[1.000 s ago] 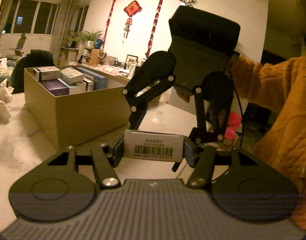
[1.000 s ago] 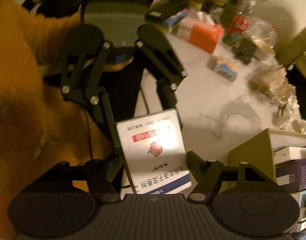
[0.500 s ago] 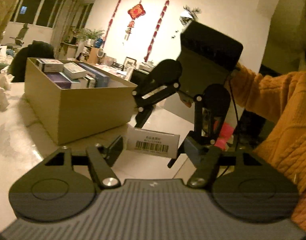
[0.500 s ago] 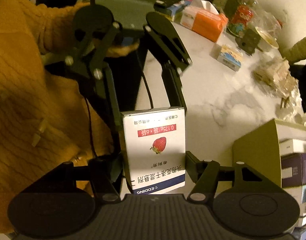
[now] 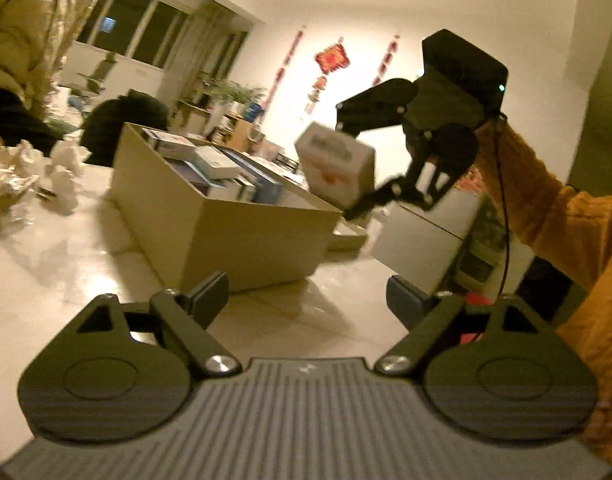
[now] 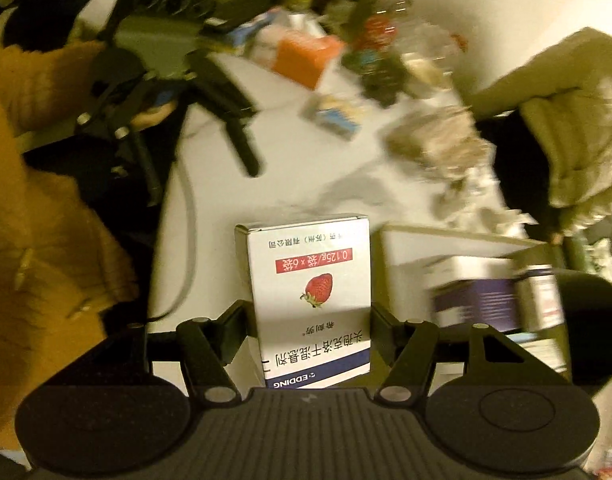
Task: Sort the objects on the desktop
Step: 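Lower the white box into the beige box beside the strawberry box with the right tool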
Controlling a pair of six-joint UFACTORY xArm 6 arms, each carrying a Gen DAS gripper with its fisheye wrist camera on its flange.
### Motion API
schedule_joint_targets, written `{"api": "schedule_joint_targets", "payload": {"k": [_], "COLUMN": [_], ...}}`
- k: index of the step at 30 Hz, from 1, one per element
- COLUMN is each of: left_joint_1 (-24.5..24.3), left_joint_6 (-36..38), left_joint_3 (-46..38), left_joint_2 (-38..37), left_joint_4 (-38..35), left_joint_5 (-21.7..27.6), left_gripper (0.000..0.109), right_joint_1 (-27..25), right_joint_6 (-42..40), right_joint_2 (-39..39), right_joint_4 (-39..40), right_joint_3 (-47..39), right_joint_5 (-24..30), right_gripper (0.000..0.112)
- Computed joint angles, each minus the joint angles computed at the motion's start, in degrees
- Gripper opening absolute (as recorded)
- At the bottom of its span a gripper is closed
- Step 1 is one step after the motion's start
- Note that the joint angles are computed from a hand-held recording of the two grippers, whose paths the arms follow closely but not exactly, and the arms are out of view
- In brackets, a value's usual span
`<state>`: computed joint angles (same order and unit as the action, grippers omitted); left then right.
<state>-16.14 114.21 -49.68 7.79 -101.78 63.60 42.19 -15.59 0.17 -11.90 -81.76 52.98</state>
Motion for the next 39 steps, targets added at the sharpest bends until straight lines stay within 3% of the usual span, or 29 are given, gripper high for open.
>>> {"api": "schedule_joint_targets", "payload": {"k": [5, 12, 24, 30, 35, 39], "left_joint_1": [-1.3, -0.73, -0.67, -0.79, -1.04, -1.26], "left_joint_6": [1.73, 1.57, 0.47, 0.0, 0.06, 0.12], "left_joint_3": [1.4, 3.01, 0.98, 1.57, 0.92, 0.64], "left_joint_2": [-1.46, -3.28, -0.37, -0.66, -0.04, 0.28], "left_joint_4": [-7.34, -10.2, -14.01, -14.1, -14.43, -14.8], "left_joint_5": [-5.23, -7.53, -10.22, -10.88, -11.5, -11.82], "left_gripper": [0.091, 0.092, 0.093, 0.093, 0.093, 0.093], "right_joint_1": [-3.67, -8.11, -11.48, -12.46, -12.18, -12.89], "right_joint_6": [3.86, 6.3, 1.79, 0.82, 3.6, 6.87], "right_joint_2": [4.71, 17.02, 35.76, 36.57, 32.18, 27.89], "right_joint_4": [-6.4, -13.11, -15.79, -13.74, -17.68, -18.02], "right_joint_3": [-6.83, -19.86, -41.58, -42.38, -34.73, -28.6], "right_joint_5": [1.56, 5.06, 13.87, 12.75, 7.59, 2.96], "right_gripper": [0.066, 0.066, 0.067, 0.071, 0.075, 0.069]}}
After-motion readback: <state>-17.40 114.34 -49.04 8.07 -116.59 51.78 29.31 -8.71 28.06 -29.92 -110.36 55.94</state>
